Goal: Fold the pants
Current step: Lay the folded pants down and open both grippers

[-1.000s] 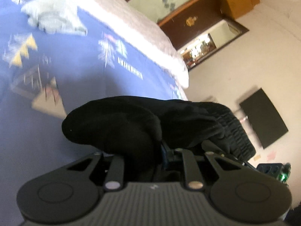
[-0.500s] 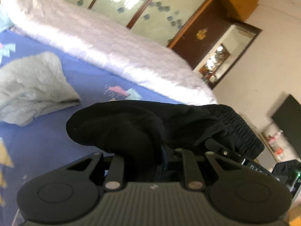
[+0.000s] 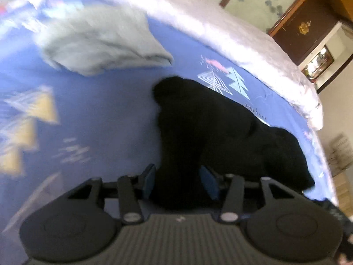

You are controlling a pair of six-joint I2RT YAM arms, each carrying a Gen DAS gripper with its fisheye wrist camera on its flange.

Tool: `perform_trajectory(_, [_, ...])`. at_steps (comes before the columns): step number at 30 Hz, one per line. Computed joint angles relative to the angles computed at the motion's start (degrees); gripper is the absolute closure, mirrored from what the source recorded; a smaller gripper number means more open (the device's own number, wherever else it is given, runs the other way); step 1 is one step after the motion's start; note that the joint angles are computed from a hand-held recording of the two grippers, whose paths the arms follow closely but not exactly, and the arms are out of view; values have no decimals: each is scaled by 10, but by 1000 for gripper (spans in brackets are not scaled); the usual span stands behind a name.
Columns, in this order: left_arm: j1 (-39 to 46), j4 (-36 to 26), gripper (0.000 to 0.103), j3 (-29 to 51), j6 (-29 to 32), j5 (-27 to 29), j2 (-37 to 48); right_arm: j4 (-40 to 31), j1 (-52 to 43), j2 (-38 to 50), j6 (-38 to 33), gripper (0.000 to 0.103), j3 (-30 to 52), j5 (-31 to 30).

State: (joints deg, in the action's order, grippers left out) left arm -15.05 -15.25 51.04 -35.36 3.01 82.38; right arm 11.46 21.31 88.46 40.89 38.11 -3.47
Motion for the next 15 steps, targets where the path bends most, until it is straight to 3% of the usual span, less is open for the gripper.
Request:
perform_trajectory(2, [-44,-77,51,-29,8,-48,-83,-33,30,-113,13,23,-71,20])
perform_trajectory(4, [-100,-135,51,-65,2,-92,-166,-105,118,-246,39,23,-119,89])
perform_trajectory(6, [-182,-218,51,-84,-36,-136,-246,-206,255,-364,80,23,-145,224])
perform_trajectory(9, [-309,-312,45,-87,-130,-194,-316,-384,471,-445,183,22,-128,414])
perform_trajectory(11, [-425,-385,37,-74,-229,-262,-331,-518,615,-441,347,17,-103,521])
perform_trajectory(12, [-482,-424,30,-58,-280,-296,-324,-597,687,-417,464,16,-87,568])
perform_trajectory(13, [-535,-459,19,-45,-330,-327,-317,-665,736,-392,564,16,-73,593])
perform_trajectory(15, [-636,-527,11,-20,-431,-383,-288,-766,803,-352,719,14,-52,606])
